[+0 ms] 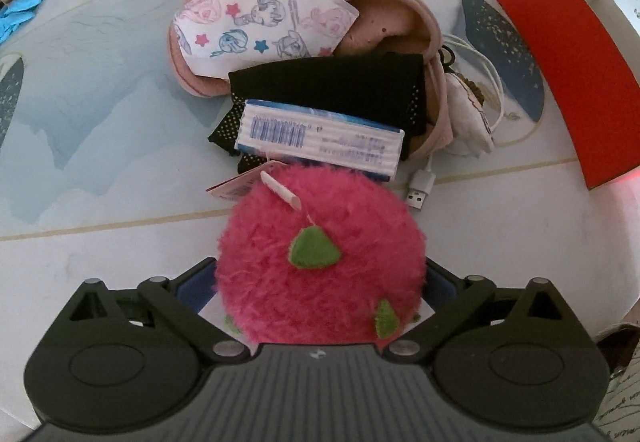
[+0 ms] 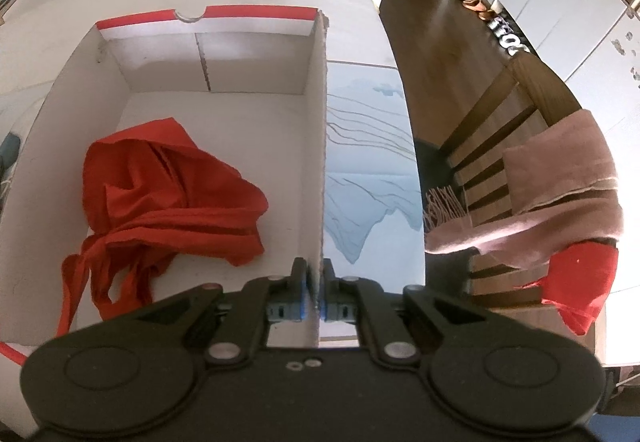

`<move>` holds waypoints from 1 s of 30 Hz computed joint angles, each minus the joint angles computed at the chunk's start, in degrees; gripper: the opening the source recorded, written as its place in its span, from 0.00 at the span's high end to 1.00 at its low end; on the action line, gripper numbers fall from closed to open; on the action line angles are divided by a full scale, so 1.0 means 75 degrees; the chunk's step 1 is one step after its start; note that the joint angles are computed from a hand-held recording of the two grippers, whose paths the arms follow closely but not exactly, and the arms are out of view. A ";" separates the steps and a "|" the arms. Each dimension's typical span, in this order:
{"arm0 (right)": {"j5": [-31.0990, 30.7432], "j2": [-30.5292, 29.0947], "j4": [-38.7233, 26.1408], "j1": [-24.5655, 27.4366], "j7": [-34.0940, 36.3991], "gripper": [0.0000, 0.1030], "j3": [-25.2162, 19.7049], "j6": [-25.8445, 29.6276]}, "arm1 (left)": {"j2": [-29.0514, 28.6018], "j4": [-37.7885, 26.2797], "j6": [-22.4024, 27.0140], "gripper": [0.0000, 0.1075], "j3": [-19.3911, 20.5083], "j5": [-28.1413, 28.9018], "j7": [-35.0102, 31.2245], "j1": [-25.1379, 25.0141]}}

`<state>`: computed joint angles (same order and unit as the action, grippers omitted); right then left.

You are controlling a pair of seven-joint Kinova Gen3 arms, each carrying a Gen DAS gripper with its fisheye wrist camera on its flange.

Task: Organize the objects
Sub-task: 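Carry the pink fuzzy ball into the box and release it onto the red bag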

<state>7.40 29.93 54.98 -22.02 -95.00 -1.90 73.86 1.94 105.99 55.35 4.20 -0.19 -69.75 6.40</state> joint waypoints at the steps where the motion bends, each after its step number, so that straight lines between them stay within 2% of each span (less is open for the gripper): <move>1: 0.0002 0.0001 0.0007 -0.0006 -0.0020 0.95 0.0006 -0.0006 | -0.0053 0.0074 -0.0104 0.05 -0.0001 -0.0018 0.0009 0.0003; 5: 0.0059 0.0016 0.0033 -0.0056 -0.0107 0.94 0.0033 -0.0038 | -0.0186 0.0221 -0.0304 0.06 0.0005 -0.0089 0.0122 0.0001; 8: 0.0175 0.0008 0.0085 -0.0144 -0.0191 0.94 0.0063 -0.0079 | -0.0335 0.0331 -0.0413 0.16 0.0011 -0.0062 0.0158 -0.0012; 13: 0.0248 0.0010 0.0088 -0.0176 -0.0186 0.93 0.0050 -0.0063 | -0.0320 0.0086 0.0026 0.25 0.0238 -0.0668 0.0793 0.0193; 15: 0.0227 0.0011 0.0077 -0.0145 -0.0109 0.94 0.0027 -0.0054 | -0.0356 -0.0029 0.0202 0.26 0.0239 -0.0625 0.0863 0.0237; 22: -0.0112 0.0013 0.0023 0.0099 0.0165 0.96 -0.0075 -0.0041 | -0.0213 -0.1212 0.1479 0.26 0.0535 -0.0888 0.1427 0.0684; 30: -0.0675 0.0000 -0.0001 0.0414 0.0528 0.97 -0.0207 -0.0039 | 0.0310 -0.2820 0.2100 0.26 0.0753 -0.1412 0.1705 0.1379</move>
<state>2.34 29.94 54.98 -18.91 -91.05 -3.45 73.56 4.26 84.84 71.10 9.85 -10.78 -56.96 16.75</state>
